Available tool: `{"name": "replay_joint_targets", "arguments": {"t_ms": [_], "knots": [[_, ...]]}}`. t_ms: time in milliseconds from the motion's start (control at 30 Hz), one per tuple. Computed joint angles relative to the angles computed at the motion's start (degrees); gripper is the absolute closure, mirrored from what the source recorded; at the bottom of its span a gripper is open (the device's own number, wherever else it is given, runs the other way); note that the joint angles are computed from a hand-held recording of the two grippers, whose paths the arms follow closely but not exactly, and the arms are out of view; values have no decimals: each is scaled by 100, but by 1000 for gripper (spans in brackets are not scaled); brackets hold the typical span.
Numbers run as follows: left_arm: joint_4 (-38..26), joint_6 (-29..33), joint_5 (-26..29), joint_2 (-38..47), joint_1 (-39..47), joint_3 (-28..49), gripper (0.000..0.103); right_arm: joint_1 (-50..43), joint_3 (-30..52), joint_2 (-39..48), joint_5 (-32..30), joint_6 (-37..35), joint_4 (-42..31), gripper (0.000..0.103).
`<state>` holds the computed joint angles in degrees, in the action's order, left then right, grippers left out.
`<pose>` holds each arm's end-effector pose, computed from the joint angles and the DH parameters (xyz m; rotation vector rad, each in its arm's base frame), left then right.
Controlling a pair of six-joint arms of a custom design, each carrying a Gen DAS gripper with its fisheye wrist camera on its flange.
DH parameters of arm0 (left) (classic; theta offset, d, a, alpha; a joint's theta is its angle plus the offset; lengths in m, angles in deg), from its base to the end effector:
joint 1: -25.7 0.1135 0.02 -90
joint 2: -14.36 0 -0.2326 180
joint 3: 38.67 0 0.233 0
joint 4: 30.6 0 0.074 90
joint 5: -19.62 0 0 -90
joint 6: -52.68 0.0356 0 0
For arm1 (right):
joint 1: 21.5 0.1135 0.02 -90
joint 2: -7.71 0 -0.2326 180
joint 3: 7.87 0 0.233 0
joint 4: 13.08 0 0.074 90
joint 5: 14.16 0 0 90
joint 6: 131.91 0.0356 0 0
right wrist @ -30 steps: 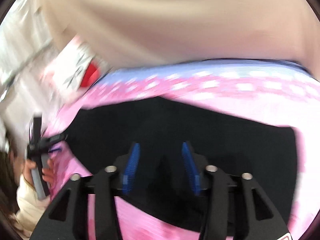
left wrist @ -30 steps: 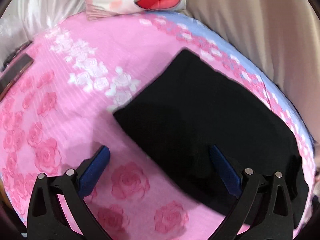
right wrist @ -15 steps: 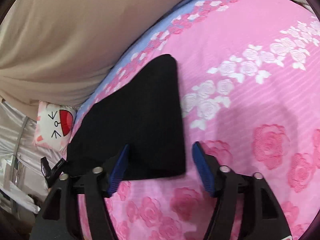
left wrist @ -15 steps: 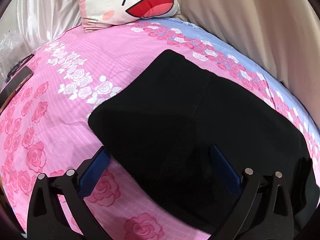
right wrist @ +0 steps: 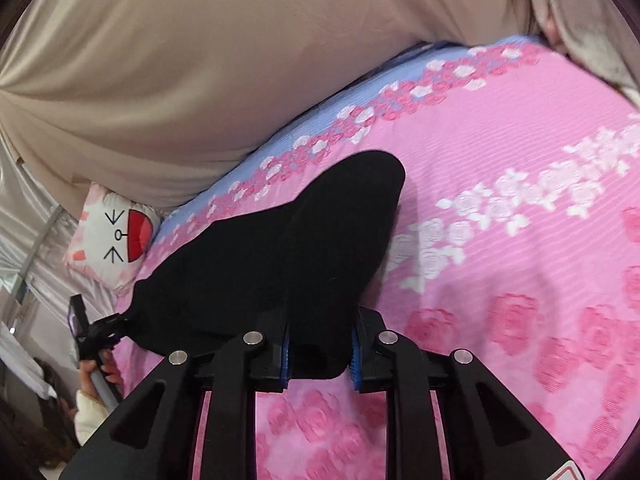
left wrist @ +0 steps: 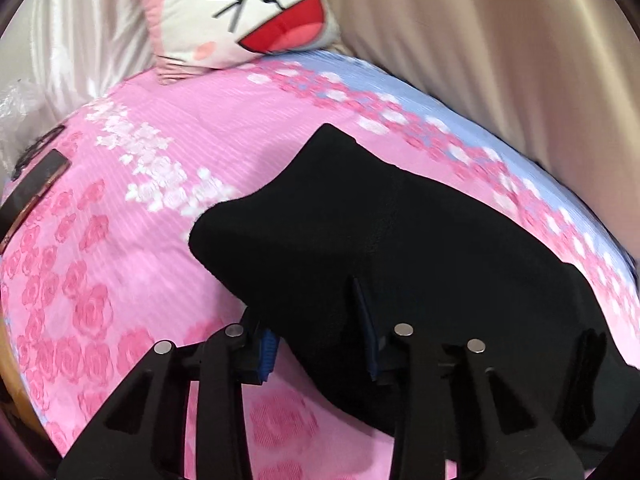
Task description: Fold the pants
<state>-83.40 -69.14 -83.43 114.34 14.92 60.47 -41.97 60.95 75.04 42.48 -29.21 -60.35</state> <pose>0.3529 -0.0590 0.2516 -0.5425 2.4127 -0.0314 0.2276 -0.0641 0.2598 0.3829 2.2531 0.6158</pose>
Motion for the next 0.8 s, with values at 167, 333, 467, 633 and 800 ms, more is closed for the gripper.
{"name": "replay_joint_targets", "arguments": {"t_ms": [167, 333, 467, 633, 800], "knots": [[-7, -188, 43, -305, -580, -460, 62, -1037, -189, -271, -105, -584, -629, 81], [2, -368, -243, -153, -737, -495, 32, -1023, -318, -48, 599, -862, -709, 55], [106, -613, 9, -240, -434, -626, 24, 376, -539, -1715, 2877, -672, -278, 37], [179, -502, 61, -53, -407, -492, 14, 2774, 116, -723, 2442, -848, -110, 41], [284, -291, 105, 15, -397, -485, 10, 4302, 954, 1392, 3038, -923, 448, 55]]}}
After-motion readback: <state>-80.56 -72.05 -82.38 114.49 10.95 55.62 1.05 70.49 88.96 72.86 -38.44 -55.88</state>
